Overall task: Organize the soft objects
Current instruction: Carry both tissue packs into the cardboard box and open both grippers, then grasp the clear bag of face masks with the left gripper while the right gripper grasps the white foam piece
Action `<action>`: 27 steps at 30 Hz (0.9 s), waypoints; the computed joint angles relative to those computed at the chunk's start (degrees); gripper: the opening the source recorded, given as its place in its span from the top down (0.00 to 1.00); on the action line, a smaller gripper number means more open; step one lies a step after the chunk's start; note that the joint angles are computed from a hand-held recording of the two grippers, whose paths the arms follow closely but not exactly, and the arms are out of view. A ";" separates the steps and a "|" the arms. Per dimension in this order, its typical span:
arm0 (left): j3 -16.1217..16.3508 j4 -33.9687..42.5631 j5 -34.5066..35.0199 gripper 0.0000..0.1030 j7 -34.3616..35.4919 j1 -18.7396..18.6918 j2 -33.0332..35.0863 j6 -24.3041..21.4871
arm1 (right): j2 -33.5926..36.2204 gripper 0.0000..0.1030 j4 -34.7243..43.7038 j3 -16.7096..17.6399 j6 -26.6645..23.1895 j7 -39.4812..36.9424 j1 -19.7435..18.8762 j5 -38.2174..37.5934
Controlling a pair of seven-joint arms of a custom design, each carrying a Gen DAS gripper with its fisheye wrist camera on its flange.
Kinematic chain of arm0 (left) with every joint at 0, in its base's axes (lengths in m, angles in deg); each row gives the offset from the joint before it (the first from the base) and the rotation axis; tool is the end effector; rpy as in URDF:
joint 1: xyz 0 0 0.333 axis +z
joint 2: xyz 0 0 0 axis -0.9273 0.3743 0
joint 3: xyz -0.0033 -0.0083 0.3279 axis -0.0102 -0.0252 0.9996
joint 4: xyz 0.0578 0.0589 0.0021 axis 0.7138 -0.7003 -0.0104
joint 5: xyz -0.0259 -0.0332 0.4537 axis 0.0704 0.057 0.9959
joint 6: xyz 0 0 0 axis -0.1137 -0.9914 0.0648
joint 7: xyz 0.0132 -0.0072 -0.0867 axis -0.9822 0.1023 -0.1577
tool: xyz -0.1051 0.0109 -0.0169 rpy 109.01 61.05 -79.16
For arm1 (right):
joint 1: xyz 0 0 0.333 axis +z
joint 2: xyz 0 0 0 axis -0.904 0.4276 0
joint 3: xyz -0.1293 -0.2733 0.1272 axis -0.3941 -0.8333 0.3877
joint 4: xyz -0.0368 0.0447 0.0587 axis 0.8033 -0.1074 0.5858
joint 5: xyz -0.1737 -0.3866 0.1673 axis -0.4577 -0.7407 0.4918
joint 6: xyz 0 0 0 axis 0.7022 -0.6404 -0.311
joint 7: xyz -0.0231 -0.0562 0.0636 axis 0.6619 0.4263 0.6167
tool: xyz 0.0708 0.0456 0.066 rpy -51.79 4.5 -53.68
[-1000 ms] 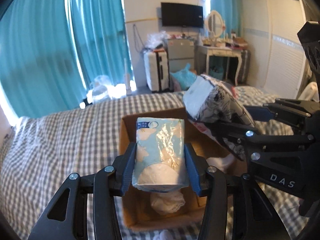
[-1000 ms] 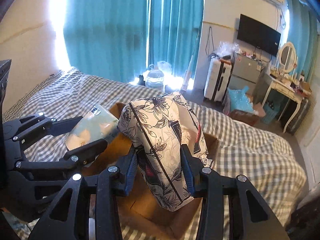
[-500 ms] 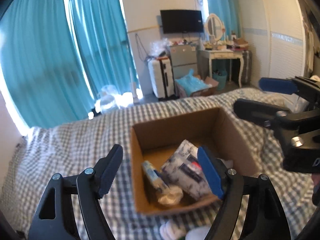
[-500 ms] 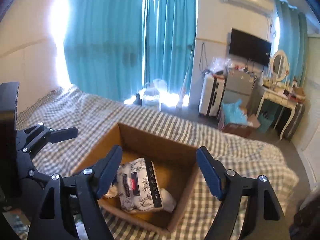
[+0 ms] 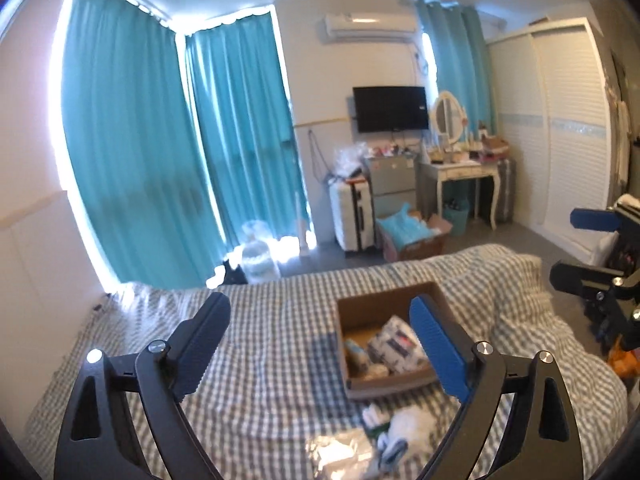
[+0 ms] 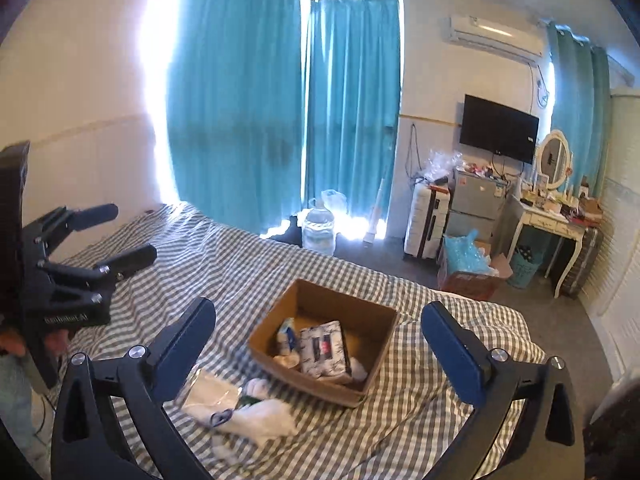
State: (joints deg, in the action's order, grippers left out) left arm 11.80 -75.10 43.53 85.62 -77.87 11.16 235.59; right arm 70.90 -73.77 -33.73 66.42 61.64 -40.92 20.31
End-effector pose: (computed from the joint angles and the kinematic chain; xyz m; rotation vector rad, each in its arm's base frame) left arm 0.6794 -0.2318 0.7553 -1.0408 1.9054 -1.1633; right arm 0.5985 0.3303 0.7712 -1.6041 1.4987 -1.0097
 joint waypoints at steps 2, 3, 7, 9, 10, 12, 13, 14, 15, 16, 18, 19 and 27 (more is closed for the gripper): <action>0.09 -3.39 -0.56 0.10 0.58 0.45 -2.73 0.19 | -0.10 0.00 0.11 0.83 -2.82 -0.03 1.08 -0.49; 0.01 -5.08 -1.36 0.10 1.64 0.80 -3.99 0.07 | 0.16 0.00 0.34 1.17 -4.42 -0.33 1.57 -0.49; 0.22 -12.30 -1.40 0.10 2.65 1.11 -7.85 1.32 | 1.36 0.00 -0.16 1.82 -8.54 1.19 3.54 -1.40; 0.33 -15.61 0.50 0.10 0.96 1.09 -8.61 1.95 | 1.75 0.00 -2.18 1.88 -7.81 1.45 3.92 0.41; 0.36 -17.03 0.93 0.10 0.54 1.13 -8.97 1.79 | 2.37 0.00 -3.19 1.96 -7.11 1.29 4.03 1.88; 0.45 -20.56 0.52 0.10 0.40 1.31 -9.42 1.69 | 3.46 0.00 -5.21 1.81 -5.91 1.43 4.12 4.11; 0.53 -21.96 1.17 0.10 -0.56 1.42 -9.26 1.55 | 4.23 0.00 -6.29 1.66 -5.62 2.15 4.21 5.05; 0.61 -23.26 1.63 0.10 -1.34 1.54 -8.90 1.41 | 4.82 0.00 -7.26 1.49 -5.29 2.71 4.32 5.70; 0.65 -24.53 2.20 0.10 -1.90 1.60 -9.04 1.28 | 5.38 0.00 -8.40 1.30 -4.77 3.19 4.30 6.63; 0.78 -25.90 4.05 0.10 -3.56 1.72 -8.76 1.64 | 6.56 0.00 -9.06 1.32 -4.63 2.90 4.17 8.64; 1.01 -28.24 6.10 0.10 -5.74 1.92 -8.20 2.95 | 7.94 0.03 -10.37 1.13 -3.95 2.24 3.98 11.47; 1.12 -28.61 5.93 0.10 -5.65 2.10 -8.01 2.72 | 8.91 0.06 -11.17 1.14 -2.36 1.79 3.71 13.27; 1.46 -30.91 5.93 0.10 -8.72 2.09 -5.26 1.83 | 16.49 0.37 -10.15 2.09 5.05 -7.12 2.06 26.85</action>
State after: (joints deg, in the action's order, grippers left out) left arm 13.26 -106.01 49.46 76.90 -75.78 5.91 237.42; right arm 87.40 -83.91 -31.64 71.47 54.52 -38.86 47.16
